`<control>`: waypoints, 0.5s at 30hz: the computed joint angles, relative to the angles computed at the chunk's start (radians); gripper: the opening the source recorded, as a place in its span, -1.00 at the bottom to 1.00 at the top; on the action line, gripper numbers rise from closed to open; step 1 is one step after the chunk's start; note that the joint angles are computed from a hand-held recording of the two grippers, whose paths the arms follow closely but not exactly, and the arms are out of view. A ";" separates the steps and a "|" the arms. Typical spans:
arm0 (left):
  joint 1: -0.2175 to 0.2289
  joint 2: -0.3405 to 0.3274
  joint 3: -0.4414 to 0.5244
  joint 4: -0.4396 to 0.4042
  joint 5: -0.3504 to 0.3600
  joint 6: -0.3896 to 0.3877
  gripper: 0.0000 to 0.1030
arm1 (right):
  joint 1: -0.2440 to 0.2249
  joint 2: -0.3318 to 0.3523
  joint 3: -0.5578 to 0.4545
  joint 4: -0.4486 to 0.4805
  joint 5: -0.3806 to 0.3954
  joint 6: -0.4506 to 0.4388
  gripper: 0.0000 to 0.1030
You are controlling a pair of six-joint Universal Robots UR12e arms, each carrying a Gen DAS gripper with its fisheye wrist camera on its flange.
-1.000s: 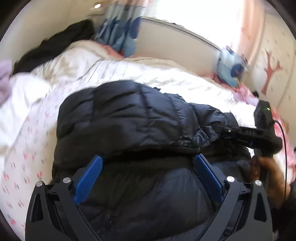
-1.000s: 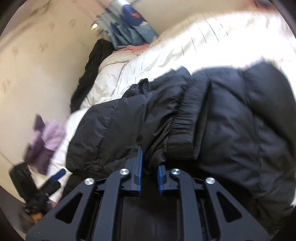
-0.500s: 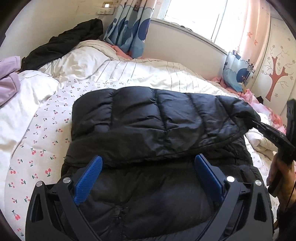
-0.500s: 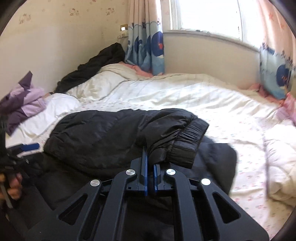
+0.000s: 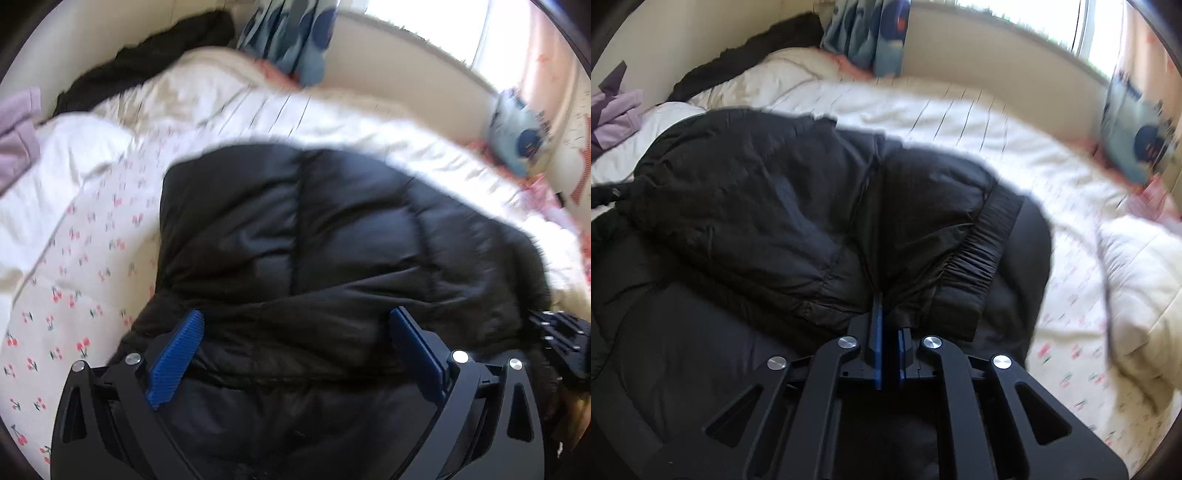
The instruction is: Fold large clothes
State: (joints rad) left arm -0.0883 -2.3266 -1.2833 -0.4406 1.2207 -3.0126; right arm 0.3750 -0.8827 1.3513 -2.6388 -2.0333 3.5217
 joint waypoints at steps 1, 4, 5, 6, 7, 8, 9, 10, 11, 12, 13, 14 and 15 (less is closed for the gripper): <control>-0.001 -0.002 0.002 -0.008 0.007 0.001 0.86 | -0.003 -0.006 0.007 -0.009 0.018 0.013 -0.85; -0.003 0.010 -0.017 0.030 0.026 0.011 0.86 | -0.005 -0.038 0.046 -0.061 0.025 0.050 -0.69; -0.003 0.019 -0.031 0.067 0.030 0.014 0.86 | 0.003 -0.046 0.053 -0.092 -0.005 0.046 -0.64; -0.003 0.025 -0.040 0.098 0.028 0.013 0.86 | 0.010 -0.050 0.058 -0.145 -0.031 0.026 -0.61; -0.003 0.032 -0.050 0.148 0.026 0.012 0.86 | 0.013 -0.050 0.057 -0.185 -0.031 0.005 -0.58; -0.003 0.035 -0.055 0.176 0.027 0.012 0.86 | 0.017 -0.045 0.045 -0.235 -0.031 -0.029 -0.55; -0.005 0.038 -0.058 0.214 0.027 0.012 0.86 | 0.020 -0.036 0.025 -0.250 -0.038 -0.050 -0.41; -0.006 0.038 -0.057 0.237 0.028 0.013 0.86 | 0.020 -0.025 -0.003 -0.242 -0.034 -0.062 -0.19; -0.009 0.035 -0.050 0.256 0.028 0.018 0.86 | 0.017 -0.018 -0.022 -0.232 -0.014 -0.067 -0.08; -0.013 0.028 -0.035 0.246 0.030 0.028 0.86 | 0.011 -0.005 -0.045 -0.222 0.012 -0.072 -0.03; -0.016 0.021 -0.021 0.233 0.037 0.036 0.86 | 0.009 0.008 -0.067 -0.197 0.011 -0.074 -0.03; -0.022 0.009 0.000 0.208 0.051 0.047 0.86 | 0.006 0.015 -0.076 -0.179 0.015 -0.063 -0.03; -0.028 -0.004 0.024 0.168 0.066 0.059 0.86 | 0.000 0.020 -0.078 -0.156 0.021 -0.028 -0.03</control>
State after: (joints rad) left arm -0.1168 -2.3308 -1.2597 -0.2722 1.2872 -2.9532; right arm 0.3752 -0.8632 1.2732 -2.7945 -2.0120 3.4934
